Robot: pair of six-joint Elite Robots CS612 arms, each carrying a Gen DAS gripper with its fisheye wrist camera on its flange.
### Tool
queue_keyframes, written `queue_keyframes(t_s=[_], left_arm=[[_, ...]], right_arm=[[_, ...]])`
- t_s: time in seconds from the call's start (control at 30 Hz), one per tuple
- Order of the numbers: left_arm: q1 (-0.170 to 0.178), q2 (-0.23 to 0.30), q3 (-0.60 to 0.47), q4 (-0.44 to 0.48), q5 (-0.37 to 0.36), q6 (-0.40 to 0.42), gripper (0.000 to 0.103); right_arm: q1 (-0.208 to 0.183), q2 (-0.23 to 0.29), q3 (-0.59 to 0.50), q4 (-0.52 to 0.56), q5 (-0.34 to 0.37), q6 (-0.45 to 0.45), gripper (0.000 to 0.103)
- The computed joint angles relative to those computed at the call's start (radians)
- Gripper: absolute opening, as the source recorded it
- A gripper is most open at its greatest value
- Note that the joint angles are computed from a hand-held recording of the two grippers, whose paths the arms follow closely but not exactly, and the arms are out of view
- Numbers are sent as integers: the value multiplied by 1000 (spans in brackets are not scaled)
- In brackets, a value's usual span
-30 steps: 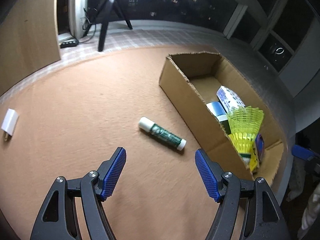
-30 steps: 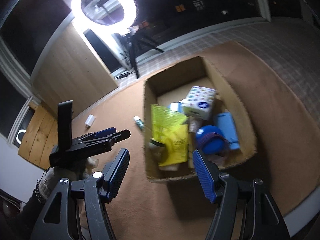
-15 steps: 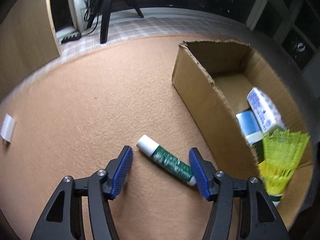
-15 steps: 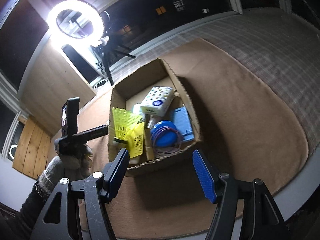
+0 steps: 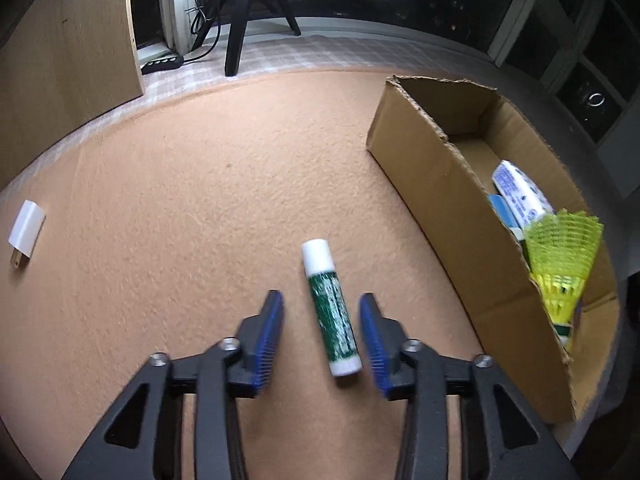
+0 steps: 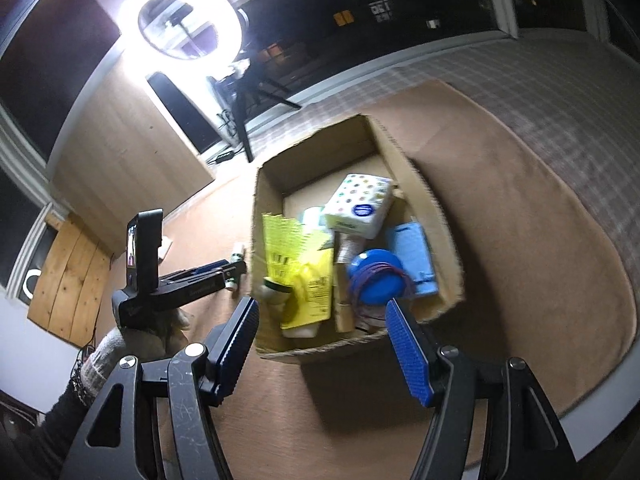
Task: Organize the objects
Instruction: 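Grasp the green glue stick with the left tool, then grasp the white charger plug with the right tool while the left tool holds the glue stick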
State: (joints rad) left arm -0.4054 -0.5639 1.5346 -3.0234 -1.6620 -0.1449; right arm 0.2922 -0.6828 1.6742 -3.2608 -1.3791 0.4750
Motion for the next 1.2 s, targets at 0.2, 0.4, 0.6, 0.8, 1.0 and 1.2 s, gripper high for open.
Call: queue_keyframes(t_s=[0.2,0.4,0.6,0.8,1.0,1.2], left_arm=[[-10,3,-4,-1,30,6,46],[-17,6,-9,-2,75,6,26],[14,-5,14,-9,76,-3,17],[69,-24,63,-35,92,-41,17],[131,-46,117,-61,96,-93,17],[176,-67,170,-85,102,-121,17]], right_arm=[[13,6,-25,30,4,-32,62],[21,7,-43,53,0,-53,62],[40,29,-109,107,13,-97,62],[70,80,-234,177,48,-171,62],[101,153,-397,276,94,-232,62],[134,244,-594,427,138,-281,62]])
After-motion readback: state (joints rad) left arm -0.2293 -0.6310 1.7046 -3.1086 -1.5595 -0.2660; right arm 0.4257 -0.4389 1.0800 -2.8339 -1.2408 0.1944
